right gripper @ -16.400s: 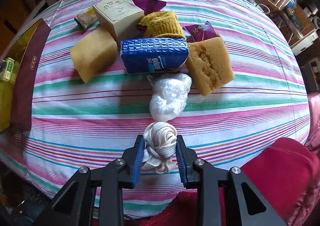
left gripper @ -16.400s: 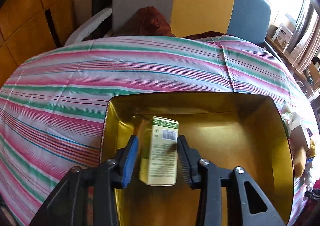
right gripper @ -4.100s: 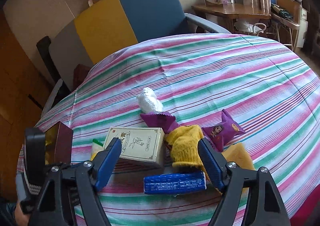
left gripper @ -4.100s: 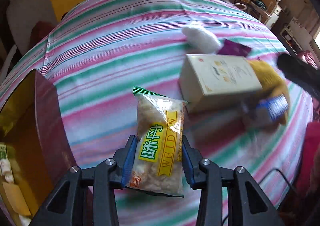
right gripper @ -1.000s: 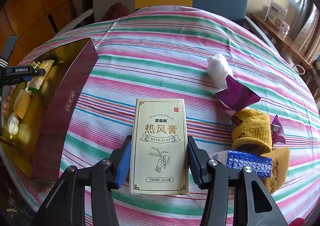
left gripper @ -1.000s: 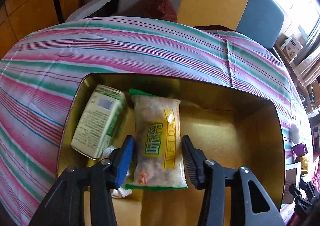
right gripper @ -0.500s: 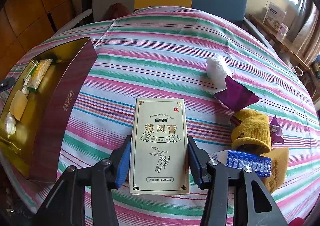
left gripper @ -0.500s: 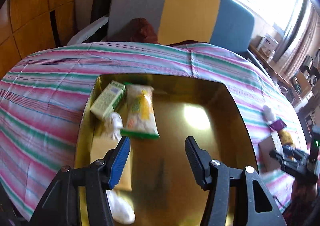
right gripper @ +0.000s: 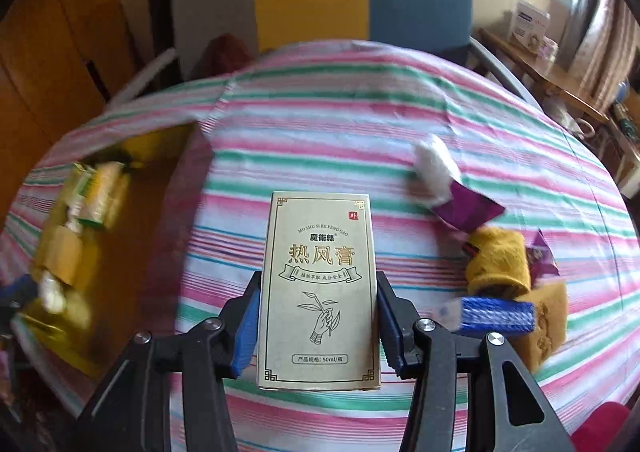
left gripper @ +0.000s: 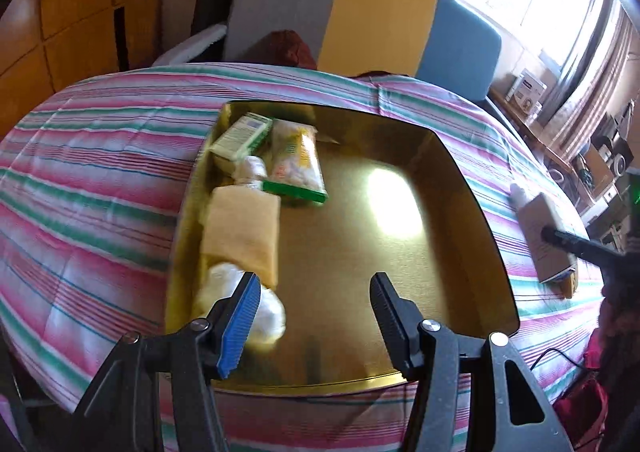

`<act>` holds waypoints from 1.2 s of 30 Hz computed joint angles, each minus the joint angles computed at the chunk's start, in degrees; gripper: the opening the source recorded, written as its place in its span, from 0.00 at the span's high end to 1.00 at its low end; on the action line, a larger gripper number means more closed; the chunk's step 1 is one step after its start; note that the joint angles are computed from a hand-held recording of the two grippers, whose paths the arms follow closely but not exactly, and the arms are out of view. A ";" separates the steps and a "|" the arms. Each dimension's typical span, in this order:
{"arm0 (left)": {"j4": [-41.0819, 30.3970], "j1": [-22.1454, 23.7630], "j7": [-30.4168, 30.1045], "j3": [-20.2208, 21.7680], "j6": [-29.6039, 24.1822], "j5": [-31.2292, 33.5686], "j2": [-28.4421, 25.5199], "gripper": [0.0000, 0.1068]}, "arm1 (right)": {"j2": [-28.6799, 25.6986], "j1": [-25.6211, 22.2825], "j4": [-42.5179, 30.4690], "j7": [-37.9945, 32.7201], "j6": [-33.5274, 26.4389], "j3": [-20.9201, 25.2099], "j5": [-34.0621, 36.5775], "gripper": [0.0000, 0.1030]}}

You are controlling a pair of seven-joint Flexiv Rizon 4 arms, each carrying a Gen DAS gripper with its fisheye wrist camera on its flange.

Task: Organize objects
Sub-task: 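Carry the white Chinese-text box into the gold tin with the right gripper and release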

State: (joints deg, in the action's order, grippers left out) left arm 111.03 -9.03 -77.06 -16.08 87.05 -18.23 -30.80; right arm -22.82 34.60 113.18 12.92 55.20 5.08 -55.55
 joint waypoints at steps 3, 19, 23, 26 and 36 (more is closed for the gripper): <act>2.00 3.02 0.59 -2.92 2.09 -1.14 0.53 0.46 | -2.45 1.28 -5.36 -3.24 0.84 0.35 0.14 0.50; 6.65 13.49 -2.36 -10.28 7.44 0.09 0.83 0.47 | -33.87 7.75 -55.17 -38.87 -14.10 6.42 30.15 0.50; 6.80 14.61 -3.58 -10.87 7.61 1.06 0.58 0.47 | -37.87 9.14 -62.29 -39.16 -15.44 4.08 33.91 0.48; 7.10 15.58 -4.22 -11.46 7.87 1.76 0.49 0.47 | -38.30 8.94 -61.74 -36.90 -9.02 2.82 38.19 0.44; 7.44 15.72 -5.01 -11.88 8.57 4.27 1.03 0.47 | -29.95 9.67 -43.87 -30.14 8.89 -0.86 41.39 0.39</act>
State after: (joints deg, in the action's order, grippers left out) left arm 118.46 6.69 -82.07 -27.96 95.62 -13.96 -29.76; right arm -52.77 44.27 69.31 -17.21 64.08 4.22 -14.16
